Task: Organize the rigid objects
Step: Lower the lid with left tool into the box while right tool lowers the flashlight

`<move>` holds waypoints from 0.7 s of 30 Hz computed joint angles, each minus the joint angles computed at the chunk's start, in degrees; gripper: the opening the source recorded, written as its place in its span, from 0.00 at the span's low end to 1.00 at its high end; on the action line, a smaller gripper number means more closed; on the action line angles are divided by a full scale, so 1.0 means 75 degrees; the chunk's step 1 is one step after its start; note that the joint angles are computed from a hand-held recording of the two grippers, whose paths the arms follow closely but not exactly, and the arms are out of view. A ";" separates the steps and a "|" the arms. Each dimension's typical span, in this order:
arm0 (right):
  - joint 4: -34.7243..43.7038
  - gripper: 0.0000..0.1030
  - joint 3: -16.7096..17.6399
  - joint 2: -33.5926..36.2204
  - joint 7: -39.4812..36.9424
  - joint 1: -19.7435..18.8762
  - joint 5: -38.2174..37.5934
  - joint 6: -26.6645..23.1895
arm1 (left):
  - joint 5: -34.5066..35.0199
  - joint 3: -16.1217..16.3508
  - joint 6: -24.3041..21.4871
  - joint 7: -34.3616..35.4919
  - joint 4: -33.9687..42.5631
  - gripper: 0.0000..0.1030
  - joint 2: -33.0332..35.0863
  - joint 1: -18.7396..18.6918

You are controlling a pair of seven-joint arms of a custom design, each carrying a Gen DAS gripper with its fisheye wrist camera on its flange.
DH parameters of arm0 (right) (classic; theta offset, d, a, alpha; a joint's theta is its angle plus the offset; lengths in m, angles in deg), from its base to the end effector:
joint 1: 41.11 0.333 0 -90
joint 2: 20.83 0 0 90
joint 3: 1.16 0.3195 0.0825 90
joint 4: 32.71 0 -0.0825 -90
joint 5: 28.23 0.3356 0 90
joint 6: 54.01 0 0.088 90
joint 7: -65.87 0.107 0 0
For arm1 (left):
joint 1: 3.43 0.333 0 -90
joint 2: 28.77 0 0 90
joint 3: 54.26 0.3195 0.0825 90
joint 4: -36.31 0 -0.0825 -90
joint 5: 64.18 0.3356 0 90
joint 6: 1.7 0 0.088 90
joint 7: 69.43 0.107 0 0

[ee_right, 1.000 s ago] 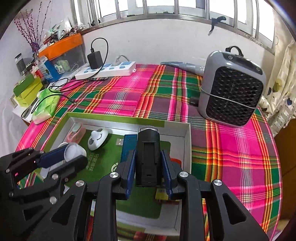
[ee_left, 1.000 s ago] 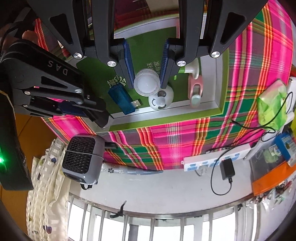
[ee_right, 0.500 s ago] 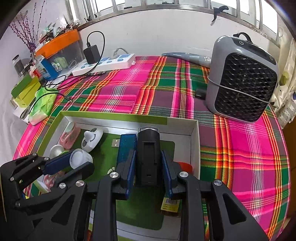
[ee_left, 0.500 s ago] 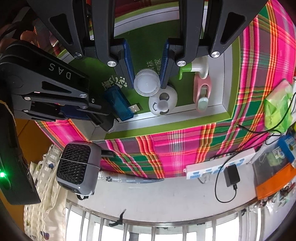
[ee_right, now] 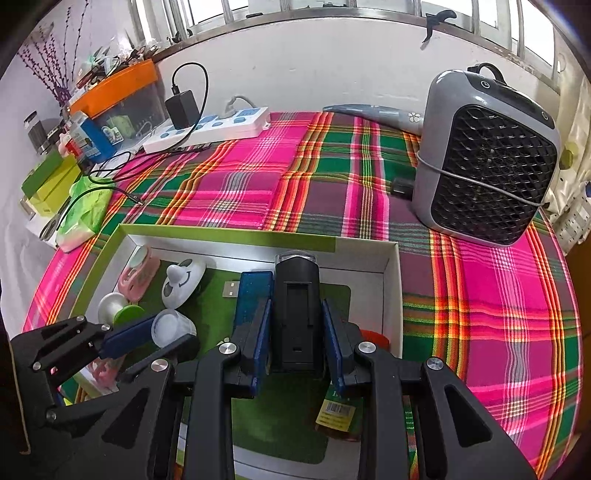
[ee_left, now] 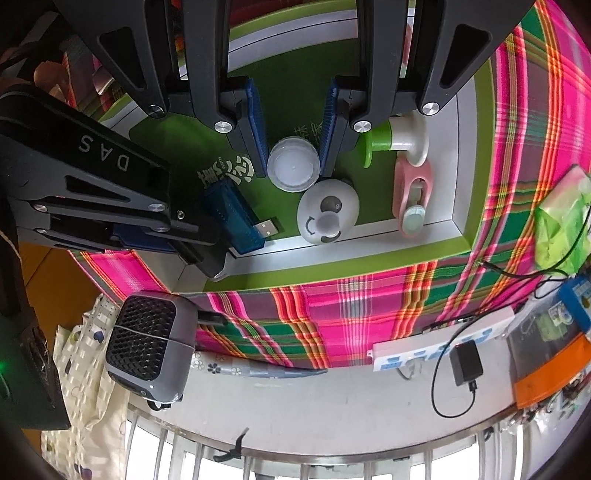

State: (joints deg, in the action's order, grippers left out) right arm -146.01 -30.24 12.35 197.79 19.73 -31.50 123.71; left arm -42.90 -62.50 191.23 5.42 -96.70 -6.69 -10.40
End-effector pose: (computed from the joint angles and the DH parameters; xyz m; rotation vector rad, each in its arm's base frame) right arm 0.5117 0.3692 0.3123 -1.8306 1.7668 -0.4509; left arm 0.5132 -0.1769 0.2989 -1.5359 2.2255 -0.8121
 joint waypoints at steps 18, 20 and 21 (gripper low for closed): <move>0.0025 0.28 0.0401 -0.0073 -0.0158 -0.0371 0.0187 -0.0001 | 0.0082 -0.0063 0.0010 -0.0037 0.0024 0.26 0.0030 0.0081; 0.0017 0.28 0.0422 -0.0080 -0.0150 -0.0386 0.0200 0.0013 | 0.0078 -0.0049 0.0013 -0.0034 0.0035 0.26 0.0043 0.0059; 0.0026 0.28 0.0419 -0.0074 -0.0149 -0.0381 0.0201 0.0004 | 0.0078 -0.0057 0.0019 -0.0041 0.0031 0.27 0.0044 0.0068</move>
State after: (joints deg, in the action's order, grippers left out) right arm -145.82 -27.10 11.80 196.67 16.87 -29.99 123.74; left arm -42.32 -62.93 191.37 5.11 -96.46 -6.36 -9.89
